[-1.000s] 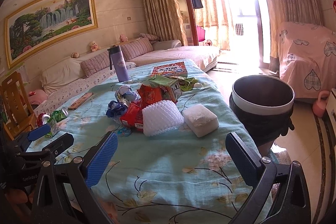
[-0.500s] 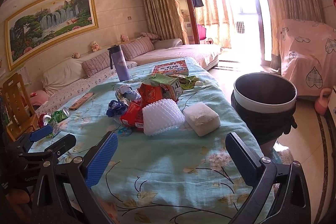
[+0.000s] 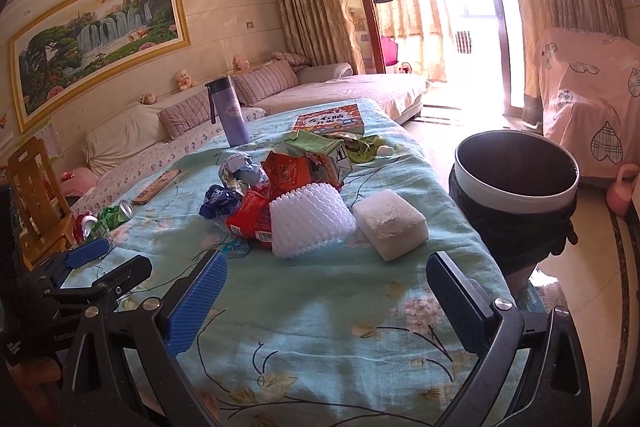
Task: Collect trash
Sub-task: 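Move both tools toward the pile of trash on the table, then grasp the white mesh fruit net with the right tool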
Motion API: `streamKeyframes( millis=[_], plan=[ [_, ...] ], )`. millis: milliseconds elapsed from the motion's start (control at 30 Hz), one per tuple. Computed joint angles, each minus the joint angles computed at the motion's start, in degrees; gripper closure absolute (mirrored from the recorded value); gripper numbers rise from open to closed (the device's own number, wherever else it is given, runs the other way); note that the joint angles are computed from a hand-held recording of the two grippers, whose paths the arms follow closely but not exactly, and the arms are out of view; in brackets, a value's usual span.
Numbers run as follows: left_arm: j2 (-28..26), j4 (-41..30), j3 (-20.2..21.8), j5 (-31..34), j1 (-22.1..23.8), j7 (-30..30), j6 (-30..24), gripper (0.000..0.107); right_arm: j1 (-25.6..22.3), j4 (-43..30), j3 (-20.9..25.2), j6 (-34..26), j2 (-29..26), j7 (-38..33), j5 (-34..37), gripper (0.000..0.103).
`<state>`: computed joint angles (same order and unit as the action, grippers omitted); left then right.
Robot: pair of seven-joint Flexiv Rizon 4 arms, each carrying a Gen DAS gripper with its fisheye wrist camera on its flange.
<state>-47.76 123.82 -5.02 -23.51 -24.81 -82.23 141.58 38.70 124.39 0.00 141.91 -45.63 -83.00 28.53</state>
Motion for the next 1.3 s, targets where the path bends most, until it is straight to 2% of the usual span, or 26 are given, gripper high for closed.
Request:
streamKeyframes(
  millis=[133,233,500,767,933,1033,1067,1133,1167,1233,1300],
  plan=[
    [0.0,-1.7,-0.2,0.4,0.6,0.6,-2.8,0.007,-1.2,-0.6,0.0,-2.1,0.3,0.5,-1.9,0.013],
    [-0.2,-3.2,-0.6,2.4,2.0,0.8,-5.5,0.013,-1.8,-1.2,-0.2,-4.2,0.5,1.0,-3.6,0.019],
    [-0.6,-8.6,-0.7,5.3,3.2,2.2,-14.5,0.027,-7.1,-2.8,1.1,-8.8,0.5,4.8,-12.9,0.037],
    [-1.7,-13.5,-1.5,8.4,5.7,1.7,-22.1,0.028,-11.9,-6.3,1.6,-14.1,-0.7,8.2,-22.3,0.047],
    [-2.9,-16.8,-1.6,9.8,6.2,1.8,-26.5,0.033,-14.6,-8.3,2.3,-17.4,-1.8,10.3,-27.3,0.054],
    [-3.6,-18.4,-2.6,11.1,7.2,1.6,-28.6,0.039,-17.1,-9.2,3.7,-18.7,-2.6,11.8,-30.8,0.06],
    [-3.8,-18.9,-3.1,11.7,7.6,1.5,-29.1,0.043,-18.0,-9.3,4.3,-19.0,-2.8,12.4,-32.1,0.065],
    [-4.2,-19.5,-5.1,13.8,9.7,1.7,-30.4,0.054,-19.1,-9.3,4.9,-19.1,-3.0,13.2,-33.7,0.075],
    [-4.4,-19.7,-6.3,14.9,10.8,1.8,-31.0,0.067,-19.6,-9.0,5.3,-19.1,-3.0,13.5,-34.4,0.083],
    [-4.6,-20.0,-6.7,15.8,11.1,1.7,-31.4,0.069,-20.5,-8.6,5.8,-18.4,-3.2,14.2,-35.6,0.089],
    [-4.6,-19.7,-7.3,16.9,11.7,1.5,-31.0,0.075,-20.4,-8.1,5.6,-17.6,-3.1,14.4,-35.8,0.092]
  ],
)
